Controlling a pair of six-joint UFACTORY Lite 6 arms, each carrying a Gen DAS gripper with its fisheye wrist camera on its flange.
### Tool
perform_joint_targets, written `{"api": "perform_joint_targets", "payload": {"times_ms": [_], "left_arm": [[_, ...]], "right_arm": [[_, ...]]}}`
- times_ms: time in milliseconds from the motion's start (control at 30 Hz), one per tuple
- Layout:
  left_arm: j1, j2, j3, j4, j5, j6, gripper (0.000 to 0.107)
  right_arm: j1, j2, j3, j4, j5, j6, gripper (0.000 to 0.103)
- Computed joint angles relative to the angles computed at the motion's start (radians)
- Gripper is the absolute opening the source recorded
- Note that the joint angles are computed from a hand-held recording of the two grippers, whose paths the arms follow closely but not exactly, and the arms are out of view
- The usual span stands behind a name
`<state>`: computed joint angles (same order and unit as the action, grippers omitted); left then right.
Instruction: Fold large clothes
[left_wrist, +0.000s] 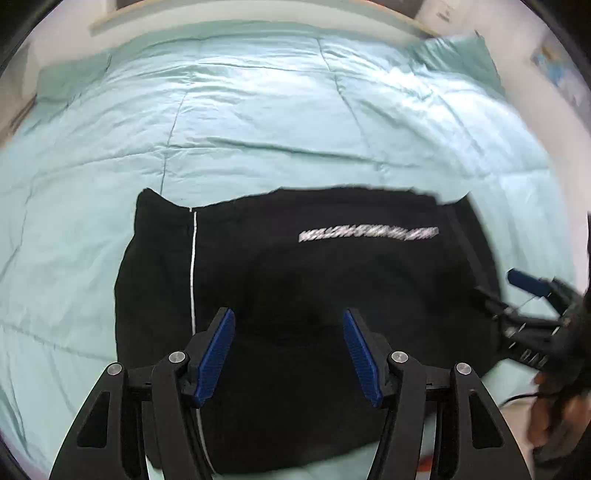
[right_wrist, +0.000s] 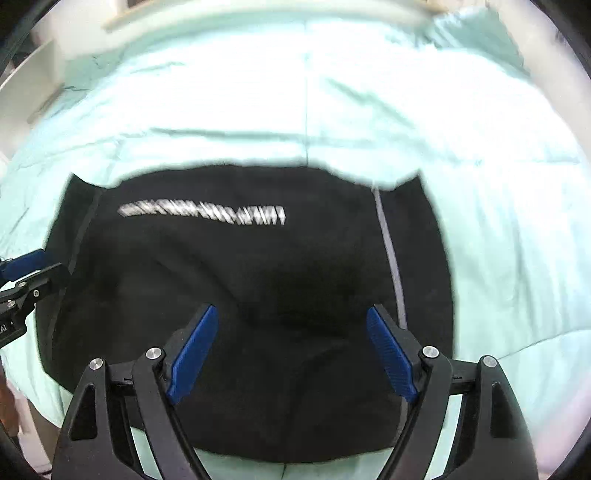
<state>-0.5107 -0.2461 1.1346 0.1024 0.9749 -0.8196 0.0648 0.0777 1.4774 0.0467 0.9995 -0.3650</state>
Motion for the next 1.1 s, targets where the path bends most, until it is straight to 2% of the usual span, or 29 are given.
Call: {"api": "perform_joint_targets", "payload": {"times_ms": [67, 133, 200, 333, 367, 433, 567, 633, 733, 1100], "left_arm": [[-0.009, -0.004, 0.084, 0.028, 0.030, -0.033, 0.063], [-0.046, 0.009, 0.199, 0.108, 0.099, -0.100, 0.063], [-0.089, 0.035, 0.319, 0.177, 0.179, -0.145, 0.063], [-0.114, 0.128, 0.516, 0.161, 0.220, -0.174, 0.063], [-0.145, 0.180, 0.579, 0.197, 0.240, -0.209, 0.063], [-0.193, 0.242, 0.712, 0.272, 0.344, -0.223, 0.063], [-0.255, 0.322, 0.827, 0.371, 0.420, -0.257, 0.063], [-0.266, 0.335, 0.848, 0.384, 0.439, -0.257, 0.063], [-0.276, 0.350, 0.854, 0.408, 0.461, -0.261, 0.063], [-0.246, 0.294, 0.708, 0.362, 0.399, -0.292, 0.063]], "right_arm": [[0.009, 0.008, 0.116, 0.014, 0.059, -0.004, 0.085], [0.076, 0.005, 0.171, -0.005, 0.091, 0.081, 0.087], [0.086, 0.001, 0.269, 0.025, 0.189, 0.115, 0.087], [0.093, 0.016, 0.377, 0.039, 0.238, 0.145, 0.087], [0.118, 0.003, 0.368, 0.023, 0.228, 0.170, 0.087], [0.141, 0.014, 0.423, 0.000, 0.242, 0.198, 0.087], [0.159, 0.007, 0.422, -0.017, 0.208, 0.222, 0.087], [0.167, 0.003, 0.405, -0.033, 0.190, 0.230, 0.087], [0.162, 0.032, 0.454, -0.033, 0.233, 0.235, 0.087], [0.163, 0.040, 0.382, -0.022, 0.228, 0.260, 0.087]]}}
